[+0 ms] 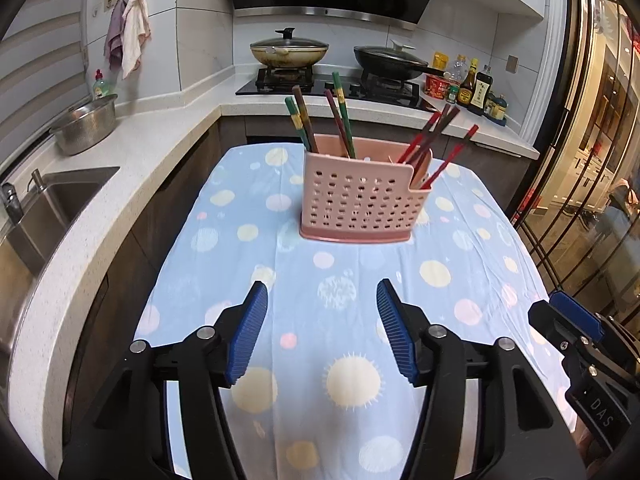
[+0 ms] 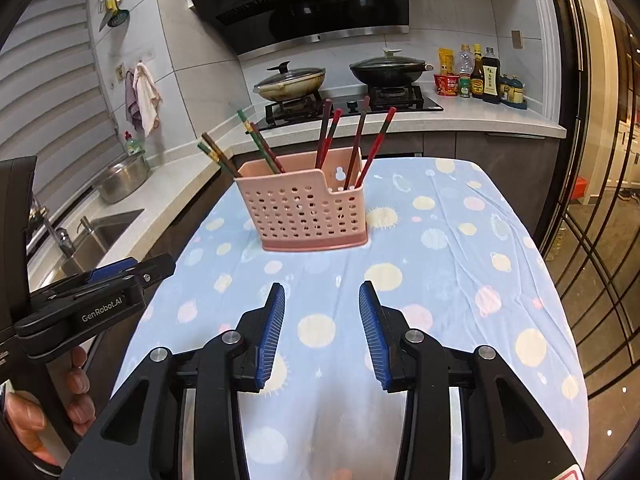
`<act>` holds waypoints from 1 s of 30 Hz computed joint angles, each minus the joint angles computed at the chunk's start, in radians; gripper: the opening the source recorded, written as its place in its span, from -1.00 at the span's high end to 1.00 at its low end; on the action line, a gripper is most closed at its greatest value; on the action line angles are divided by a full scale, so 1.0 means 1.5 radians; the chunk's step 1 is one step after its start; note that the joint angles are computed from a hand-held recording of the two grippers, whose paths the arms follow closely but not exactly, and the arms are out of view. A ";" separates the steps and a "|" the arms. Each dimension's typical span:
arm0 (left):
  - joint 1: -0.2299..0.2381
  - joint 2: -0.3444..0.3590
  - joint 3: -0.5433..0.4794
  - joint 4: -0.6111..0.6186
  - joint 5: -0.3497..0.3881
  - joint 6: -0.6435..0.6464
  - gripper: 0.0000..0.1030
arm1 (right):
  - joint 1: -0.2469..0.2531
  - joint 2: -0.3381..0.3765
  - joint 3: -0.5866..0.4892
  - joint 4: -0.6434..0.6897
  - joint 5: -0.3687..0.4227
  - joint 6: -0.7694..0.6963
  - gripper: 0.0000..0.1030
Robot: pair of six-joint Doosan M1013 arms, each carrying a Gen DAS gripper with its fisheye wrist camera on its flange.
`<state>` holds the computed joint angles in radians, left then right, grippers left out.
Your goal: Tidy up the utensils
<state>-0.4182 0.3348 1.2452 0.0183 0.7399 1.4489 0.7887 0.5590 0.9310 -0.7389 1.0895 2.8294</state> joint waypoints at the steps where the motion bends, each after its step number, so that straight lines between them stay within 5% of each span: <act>1: -0.002 -0.005 0.009 0.008 -0.002 -0.006 -0.08 | 0.003 -0.001 0.003 -0.002 0.004 0.002 0.21; 7: -0.009 -0.024 0.042 0.016 -0.002 -0.010 -0.13 | 0.014 -0.009 0.018 -0.006 0.013 0.016 -0.01; 10: -0.014 -0.034 0.058 0.043 -0.014 -0.030 -0.46 | 0.020 -0.007 0.016 -0.015 0.031 0.012 -0.13; 15: -0.024 -0.047 0.077 0.087 -0.026 -0.052 -0.71 | 0.024 -0.009 0.022 -0.007 0.037 0.014 -0.31; 30: -0.032 -0.054 0.101 0.091 -0.002 -0.051 -0.81 | 0.028 -0.017 0.049 0.027 0.046 0.025 -0.32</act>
<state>-0.4656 0.2535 1.3961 0.1547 0.7367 1.3725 0.8313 0.5342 1.0042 -0.6979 1.1590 2.8673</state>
